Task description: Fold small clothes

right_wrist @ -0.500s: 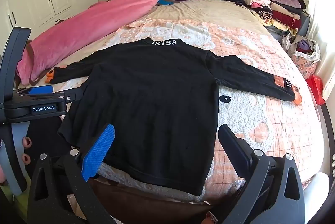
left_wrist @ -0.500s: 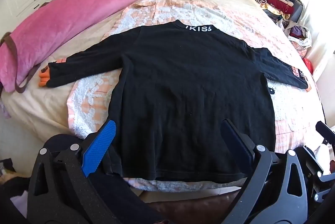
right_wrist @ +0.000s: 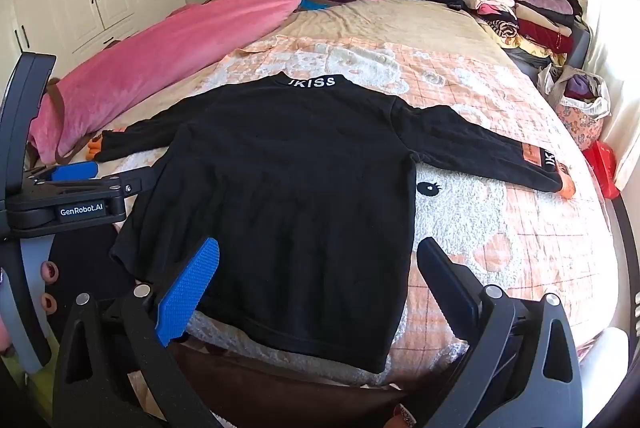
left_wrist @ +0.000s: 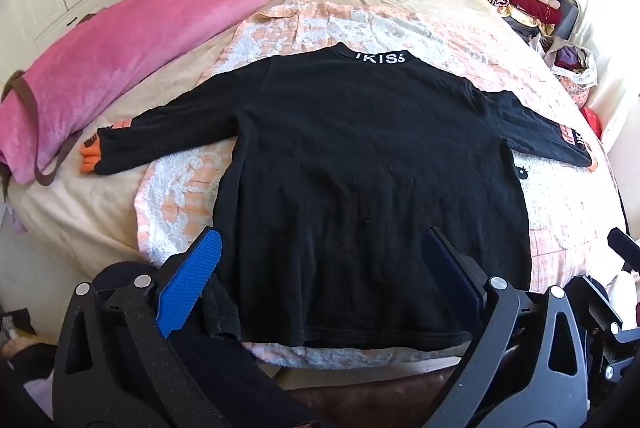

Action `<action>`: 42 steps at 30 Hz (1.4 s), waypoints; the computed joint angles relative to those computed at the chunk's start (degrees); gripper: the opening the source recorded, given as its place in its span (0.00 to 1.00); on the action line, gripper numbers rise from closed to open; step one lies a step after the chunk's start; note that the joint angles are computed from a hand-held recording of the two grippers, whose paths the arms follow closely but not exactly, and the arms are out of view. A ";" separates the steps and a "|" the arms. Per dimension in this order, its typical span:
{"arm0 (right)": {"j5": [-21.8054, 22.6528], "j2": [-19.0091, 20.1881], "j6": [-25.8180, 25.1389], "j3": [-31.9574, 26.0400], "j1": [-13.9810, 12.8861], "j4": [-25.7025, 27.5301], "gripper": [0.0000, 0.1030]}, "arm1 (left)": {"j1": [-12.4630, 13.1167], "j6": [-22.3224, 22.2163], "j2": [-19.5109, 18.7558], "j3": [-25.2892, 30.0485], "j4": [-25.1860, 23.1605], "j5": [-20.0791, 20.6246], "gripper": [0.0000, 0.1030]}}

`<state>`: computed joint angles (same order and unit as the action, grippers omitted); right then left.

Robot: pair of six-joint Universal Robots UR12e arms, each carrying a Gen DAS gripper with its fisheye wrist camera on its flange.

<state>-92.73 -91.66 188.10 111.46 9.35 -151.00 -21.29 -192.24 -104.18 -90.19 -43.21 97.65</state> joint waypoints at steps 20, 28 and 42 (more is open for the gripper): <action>0.94 -0.23 -0.43 0.37 -0.82 -0.10 0.96 | -0.43 0.86 -0.06 0.15 -0.17 0.64 0.91; 1.11 -0.29 -0.38 0.38 -0.93 -0.11 0.96 | -0.49 0.87 -0.12 0.25 -0.28 0.69 0.91; 1.89 -0.43 0.65 0.47 -1.40 -0.16 0.96 | -0.67 0.72 -0.25 0.38 -0.27 1.00 0.91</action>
